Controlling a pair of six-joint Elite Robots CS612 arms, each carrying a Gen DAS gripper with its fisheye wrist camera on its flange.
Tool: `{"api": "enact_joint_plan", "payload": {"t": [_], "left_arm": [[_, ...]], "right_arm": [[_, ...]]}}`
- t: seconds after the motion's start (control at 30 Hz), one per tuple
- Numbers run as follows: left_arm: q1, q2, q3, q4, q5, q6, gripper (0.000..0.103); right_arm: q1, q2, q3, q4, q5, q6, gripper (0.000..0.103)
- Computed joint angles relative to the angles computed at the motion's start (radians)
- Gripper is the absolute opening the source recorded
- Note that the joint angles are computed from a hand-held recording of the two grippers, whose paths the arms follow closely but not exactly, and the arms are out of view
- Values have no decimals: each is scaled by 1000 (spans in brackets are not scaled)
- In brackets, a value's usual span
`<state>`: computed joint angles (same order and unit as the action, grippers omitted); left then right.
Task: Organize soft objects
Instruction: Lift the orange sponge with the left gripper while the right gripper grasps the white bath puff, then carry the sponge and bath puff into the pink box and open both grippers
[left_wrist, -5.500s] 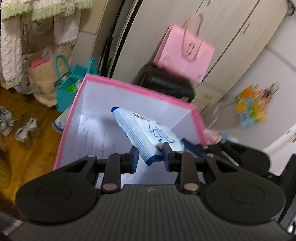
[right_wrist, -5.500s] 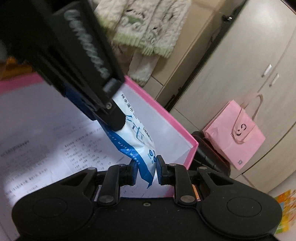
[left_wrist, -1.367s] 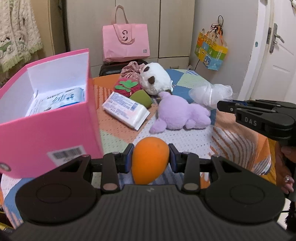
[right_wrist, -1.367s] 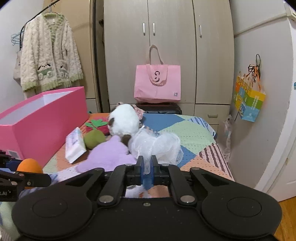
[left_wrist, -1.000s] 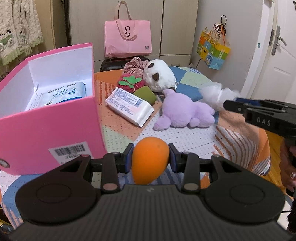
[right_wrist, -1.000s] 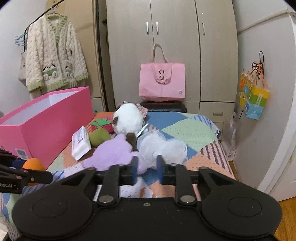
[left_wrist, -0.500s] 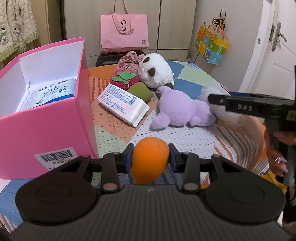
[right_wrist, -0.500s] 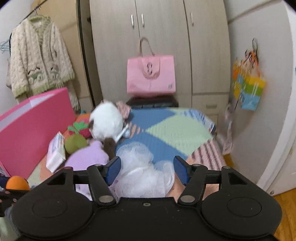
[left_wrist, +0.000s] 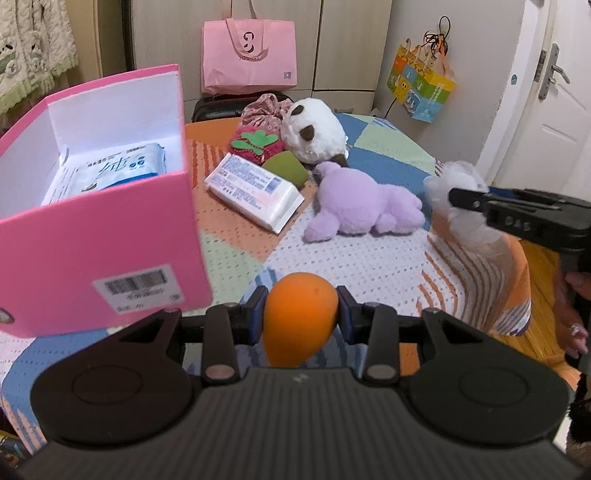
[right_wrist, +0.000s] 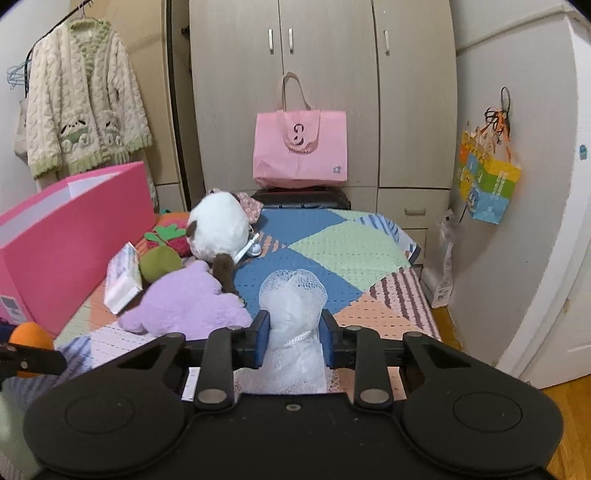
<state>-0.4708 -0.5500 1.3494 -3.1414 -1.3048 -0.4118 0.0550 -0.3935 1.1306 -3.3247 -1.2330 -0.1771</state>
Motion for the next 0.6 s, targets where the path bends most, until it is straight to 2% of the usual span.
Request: {"api": "enact_joint_plan", "payload": {"t": [0.03,0.2,0.33,0.6], "left_arm": [[0,-4,7,3,-2,-3,37],[9,-26,47,16,-42,-34,37],[20,-44,80,24,-85,-54,37],[36,-93,161,9,-133,-59,37]], "right_arm": [[1,-8,14,-10,7,-7,32],[-3,-59,79,33,129,-57,32],[0,-99,114,147,234,-124,32],[34,-152,150,382,367,-295,32]]}}
